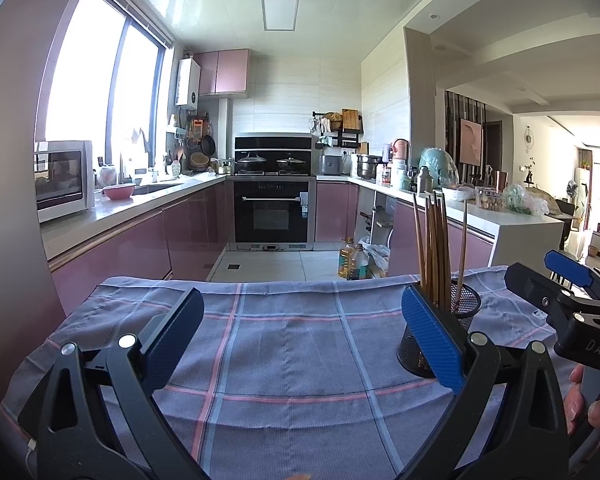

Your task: Organize utensils

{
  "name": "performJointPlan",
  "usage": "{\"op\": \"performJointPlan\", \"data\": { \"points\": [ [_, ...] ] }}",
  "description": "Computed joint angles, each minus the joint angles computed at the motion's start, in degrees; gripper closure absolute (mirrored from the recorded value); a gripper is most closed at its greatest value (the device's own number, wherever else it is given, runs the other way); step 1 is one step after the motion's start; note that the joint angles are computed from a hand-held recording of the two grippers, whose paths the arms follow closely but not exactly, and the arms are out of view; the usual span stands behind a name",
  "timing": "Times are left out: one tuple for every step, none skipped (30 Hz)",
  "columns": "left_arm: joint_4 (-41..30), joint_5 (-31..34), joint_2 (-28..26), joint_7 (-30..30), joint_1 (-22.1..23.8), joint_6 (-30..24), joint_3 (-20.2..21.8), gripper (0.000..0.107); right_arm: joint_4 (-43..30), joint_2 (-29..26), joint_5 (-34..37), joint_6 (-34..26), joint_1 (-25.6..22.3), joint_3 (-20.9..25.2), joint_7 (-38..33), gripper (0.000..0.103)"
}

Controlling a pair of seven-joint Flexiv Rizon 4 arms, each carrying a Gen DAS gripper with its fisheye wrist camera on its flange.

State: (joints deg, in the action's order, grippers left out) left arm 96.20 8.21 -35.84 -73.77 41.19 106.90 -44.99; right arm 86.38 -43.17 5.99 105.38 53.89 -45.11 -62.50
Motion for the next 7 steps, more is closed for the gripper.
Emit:
{"op": "performJointPlan", "data": {
  "points": [
    [-0.29, -0.64, 0.29, -0.13, -0.87, -0.61, 1.12, 0.009, 0.15, -0.03, -0.05, -0.35, 0.12, -0.28, -0.06, 0.006],
    [-0.47, -1.12, 0.31, -0.02, -1.0, -1.51, 1.45, 0.009, 0.24, 0.0, -0.27, -0.72, -0.03, -0.31, -0.06, 0.006],
    [-0.66, -1.58, 0.19, 0.45, -0.82, -2.75, 1.14, 0.009, 0.41, 0.21, -0.71, -1.54, -0.37, -0.11, -0.01, 0.006],
    [-0.92, -2.4, 0.14, 1.15, -0.95, -4.07, 1.16, 0.009, 0.56, 0.49, -1.3, -2.75, -0.89, 0.19, 0.35, 0.006],
    [-1.27, -3.65, 0.32, 1.91, -1.66, -5.48, 2.22, 0.009, 0.62, 0.92, -2.35, -4.43, -1.85, 0.94, 0.91, 0.006],
    [-1.67, -4.94, 0.62, 2.35, -3.22, -6.19, 4.11, 0.009, 0.59, 1.32, -3.51, -6.18, -2.81, 1.62, 1.61, 0.006],
    [-2.21, -6.1, 0.62, 2.95, -4.27, -7.04, 5.5, 0.009, 0.52, 1.61, -4.5, -8.22, -3.98, 2.27, 2.44, 0.006]
  ]
}}
